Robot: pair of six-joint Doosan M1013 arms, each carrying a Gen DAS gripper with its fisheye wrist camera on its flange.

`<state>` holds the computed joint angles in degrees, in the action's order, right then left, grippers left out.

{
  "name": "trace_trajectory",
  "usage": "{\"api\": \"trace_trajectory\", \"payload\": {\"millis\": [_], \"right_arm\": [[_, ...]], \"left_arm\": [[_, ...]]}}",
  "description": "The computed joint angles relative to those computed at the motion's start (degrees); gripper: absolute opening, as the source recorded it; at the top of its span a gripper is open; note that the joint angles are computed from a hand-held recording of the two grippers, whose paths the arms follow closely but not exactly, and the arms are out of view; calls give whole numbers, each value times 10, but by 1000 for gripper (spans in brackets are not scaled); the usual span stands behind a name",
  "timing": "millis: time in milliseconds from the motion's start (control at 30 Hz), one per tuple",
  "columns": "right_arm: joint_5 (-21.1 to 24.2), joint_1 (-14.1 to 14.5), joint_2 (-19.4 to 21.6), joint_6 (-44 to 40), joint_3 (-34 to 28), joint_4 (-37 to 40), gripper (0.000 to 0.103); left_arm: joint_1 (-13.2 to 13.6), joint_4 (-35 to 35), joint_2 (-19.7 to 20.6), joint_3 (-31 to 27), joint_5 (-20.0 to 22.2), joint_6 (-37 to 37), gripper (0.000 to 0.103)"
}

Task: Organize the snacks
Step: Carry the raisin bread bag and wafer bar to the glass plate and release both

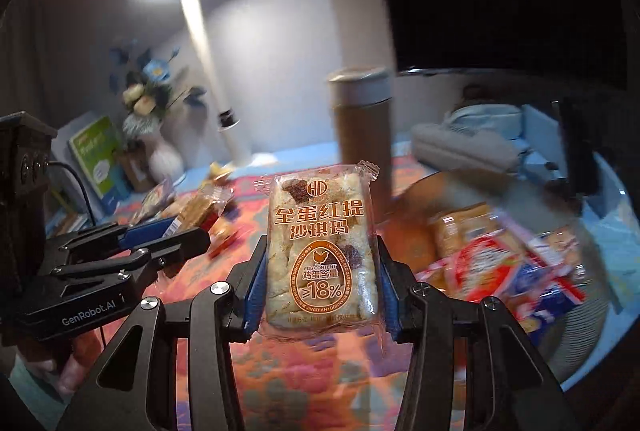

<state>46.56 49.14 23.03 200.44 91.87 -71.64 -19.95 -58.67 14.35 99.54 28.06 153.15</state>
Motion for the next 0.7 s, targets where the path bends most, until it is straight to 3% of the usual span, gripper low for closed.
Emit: {"api": "trace_trajectory", "payload": {"millis": [100, 300, 600, 667, 700], "right_arm": [[37, -6, -21, 34, 25, -6, 45], [67, -32, -52, 87, 66, 14, 45], [81, -60, -62, 93, 87, 48, 46], [82, -64, -60, 87, 85, 49, 50], [84, -67, -59, 79, 83, 55, 60]], "left_arm": [[-23, 12, 9, -17, 5, -11, 33], [-63, 39, 34, -53, 22, -31, 33], [-87, 51, 67, -90, 45, -50, 33], [-90, 52, 74, -97, 44, -62, 39], [-91, 60, 77, -101, 44, -74, 56]]}}
